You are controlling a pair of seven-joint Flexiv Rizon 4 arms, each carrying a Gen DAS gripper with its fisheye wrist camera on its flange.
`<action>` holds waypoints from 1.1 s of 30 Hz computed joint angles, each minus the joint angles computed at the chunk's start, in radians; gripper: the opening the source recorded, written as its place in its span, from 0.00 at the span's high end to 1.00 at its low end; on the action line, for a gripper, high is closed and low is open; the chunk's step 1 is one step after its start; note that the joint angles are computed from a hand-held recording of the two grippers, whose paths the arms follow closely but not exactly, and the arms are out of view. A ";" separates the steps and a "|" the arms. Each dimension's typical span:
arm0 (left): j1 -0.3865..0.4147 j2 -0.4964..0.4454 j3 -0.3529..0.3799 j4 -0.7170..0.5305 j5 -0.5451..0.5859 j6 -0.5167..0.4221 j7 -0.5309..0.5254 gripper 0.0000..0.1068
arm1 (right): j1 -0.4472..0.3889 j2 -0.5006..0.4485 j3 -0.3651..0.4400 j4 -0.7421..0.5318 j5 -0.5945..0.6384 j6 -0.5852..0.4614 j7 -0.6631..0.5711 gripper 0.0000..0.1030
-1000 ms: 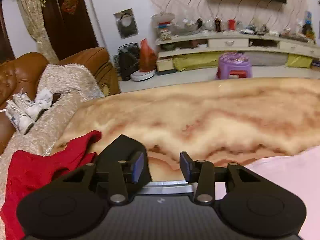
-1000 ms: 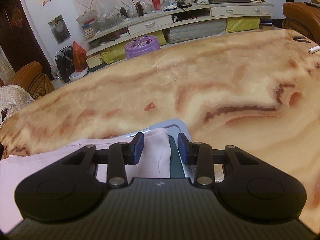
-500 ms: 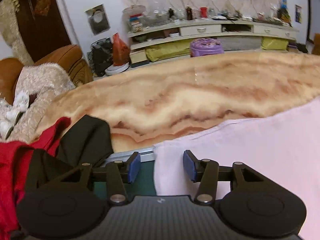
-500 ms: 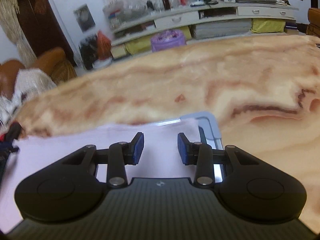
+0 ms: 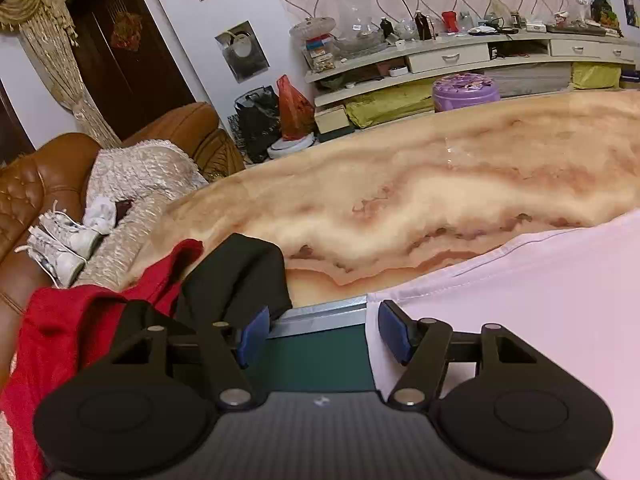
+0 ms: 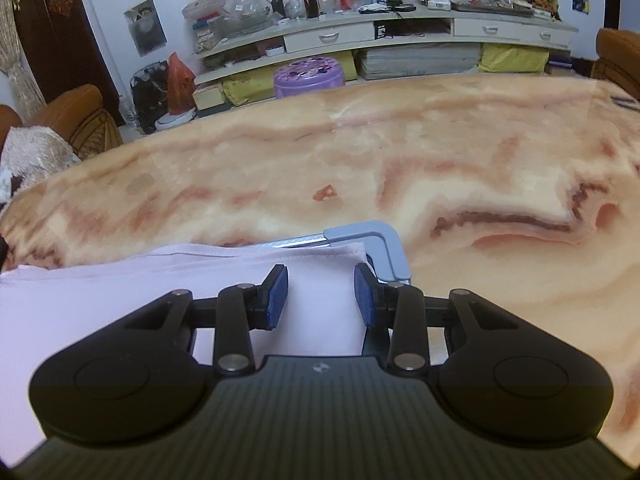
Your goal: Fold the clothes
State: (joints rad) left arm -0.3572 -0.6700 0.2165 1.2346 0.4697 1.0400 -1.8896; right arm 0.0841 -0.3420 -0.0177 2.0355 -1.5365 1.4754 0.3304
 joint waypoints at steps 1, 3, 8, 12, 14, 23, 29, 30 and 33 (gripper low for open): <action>-0.003 0.000 0.004 -0.002 0.004 -0.002 -0.006 0.35 | 0.007 0.001 0.005 0.002 0.026 -0.018 -0.033 0.59; -0.002 0.003 0.004 0.005 0.005 0.009 -0.016 0.33 | 0.024 0.002 0.008 0.006 0.077 -0.046 -0.096 0.59; 0.088 0.081 -0.104 0.148 -0.119 0.146 0.080 0.36 | 0.062 0.017 -0.002 0.022 0.141 -0.060 -0.152 0.58; 0.180 0.174 -0.252 0.325 -0.313 0.208 0.275 0.36 | 0.065 0.039 -0.001 0.038 0.080 0.021 -0.128 0.55; 0.170 0.205 -0.254 0.379 -0.342 0.207 0.328 0.36 | 0.074 0.052 0.026 0.057 0.126 0.035 -0.206 0.53; 0.111 0.266 -0.149 0.509 -0.344 0.245 0.318 0.33 | 0.141 0.161 0.089 0.206 0.462 -0.043 -0.588 0.52; 0.063 0.290 -0.055 0.455 -0.247 0.100 0.146 0.35 | 0.135 0.215 0.097 0.254 0.584 -0.079 -0.632 0.52; 0.065 0.306 -0.056 0.456 -0.232 0.075 0.123 0.37 | 0.138 0.225 0.103 0.257 0.615 -0.088 -0.640 0.52; 0.143 0.391 -0.155 0.570 -0.320 0.135 0.230 0.37 | 0.152 0.264 0.126 0.274 0.641 -0.100 -0.649 0.51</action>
State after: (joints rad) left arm -0.2141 -0.2793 0.0620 1.8049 0.1501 1.1748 -1.6595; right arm 0.2357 -0.0783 0.1079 2.3095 -0.8952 1.3750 -0.3190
